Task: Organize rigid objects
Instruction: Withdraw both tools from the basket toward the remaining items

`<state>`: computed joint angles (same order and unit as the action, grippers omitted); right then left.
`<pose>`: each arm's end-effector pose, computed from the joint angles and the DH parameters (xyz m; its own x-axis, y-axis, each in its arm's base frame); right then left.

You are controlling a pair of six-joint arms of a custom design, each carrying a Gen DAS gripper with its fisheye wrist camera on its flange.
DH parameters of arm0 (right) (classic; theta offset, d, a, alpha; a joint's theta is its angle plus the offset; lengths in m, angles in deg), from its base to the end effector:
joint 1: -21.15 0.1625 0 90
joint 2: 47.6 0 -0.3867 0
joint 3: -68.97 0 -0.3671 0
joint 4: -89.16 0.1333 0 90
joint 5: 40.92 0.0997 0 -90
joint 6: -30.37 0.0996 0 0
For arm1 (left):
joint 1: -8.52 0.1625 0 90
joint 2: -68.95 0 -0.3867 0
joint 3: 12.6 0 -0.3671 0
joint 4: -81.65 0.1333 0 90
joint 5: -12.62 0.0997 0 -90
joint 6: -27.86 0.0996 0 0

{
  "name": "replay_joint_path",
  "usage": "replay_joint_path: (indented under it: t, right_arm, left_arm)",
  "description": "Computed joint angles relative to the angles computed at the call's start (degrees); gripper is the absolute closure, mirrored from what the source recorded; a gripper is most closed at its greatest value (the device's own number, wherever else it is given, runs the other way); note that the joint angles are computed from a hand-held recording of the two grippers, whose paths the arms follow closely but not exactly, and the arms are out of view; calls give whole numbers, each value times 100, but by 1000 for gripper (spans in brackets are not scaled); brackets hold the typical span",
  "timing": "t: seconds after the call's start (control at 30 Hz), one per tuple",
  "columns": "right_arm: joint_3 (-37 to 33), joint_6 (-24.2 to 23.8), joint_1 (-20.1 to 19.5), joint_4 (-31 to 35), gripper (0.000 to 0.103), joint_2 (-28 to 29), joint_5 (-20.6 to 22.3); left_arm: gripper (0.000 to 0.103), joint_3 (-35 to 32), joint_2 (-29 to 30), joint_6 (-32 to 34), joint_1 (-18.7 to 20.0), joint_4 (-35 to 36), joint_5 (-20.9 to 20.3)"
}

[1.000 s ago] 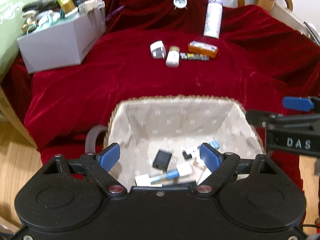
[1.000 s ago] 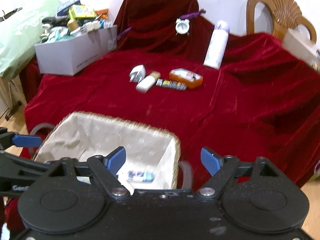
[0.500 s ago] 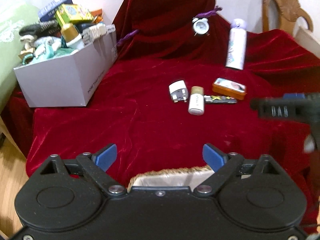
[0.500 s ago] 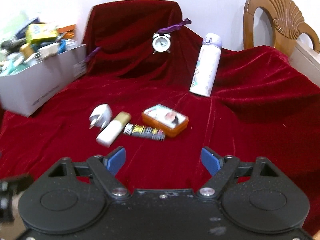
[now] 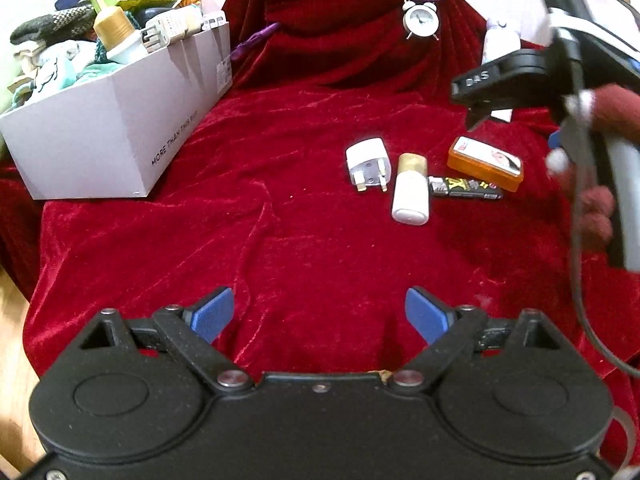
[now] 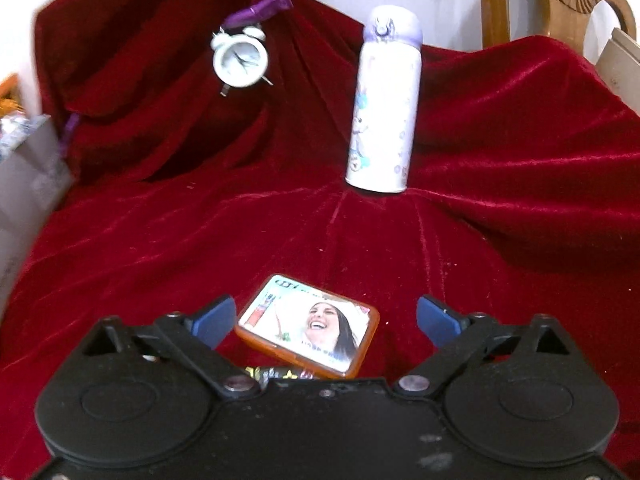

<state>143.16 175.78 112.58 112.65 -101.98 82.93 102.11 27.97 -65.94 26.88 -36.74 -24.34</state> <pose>0.0918 -0.5603 0.2231 -0.6821 -0.0727 0.7276 -0.4912 0.7827 -0.3823 -0.3337 -0.3351 -0.0493 -0.6888 -0.2706 -0.6725 0.3051 0.7334 -0.6076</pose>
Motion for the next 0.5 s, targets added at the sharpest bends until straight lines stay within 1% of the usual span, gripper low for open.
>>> replay_joint_path:
  t: [0.13, 0.27, 0.3, 0.33, 0.37, 0.4, 0.43, 0.5]
  right_arm:
    - [-113, -84, 77, -262, 4, 287, 410]
    - [-427, -44, 34, -153, 4, 598, 639]
    - [-498, 3, 16, -112, 6, 649, 656]
    - [-601, 129, -12, 17, 10, 702, 633]
    - [-728, 355, -65, 284, 22, 740, 479]
    - [-815, 571, -130, 553, 23, 736, 231]
    - [-877, 697, -154, 698, 25, 746, 175]
    - [-859, 719, -193, 841, 29, 683, 79]
  left_arm:
    - [13, 56, -84, -96, -19, 166, -49]
    - [13, 168, -223, -239, -62, 312, -99]
    - [13, 196, -253, -283, -76, 344, -105]
    - [13, 220, -282, -324, -83, 379, -110]
    - [13, 240, -305, -356, -83, 407, -117]
    - [13, 256, -324, -379, -82, 426, -126]
    - [13, 274, -338, -374, -72, 413, -125]
    - [13, 295, -355, -357, -36, 357, -100]
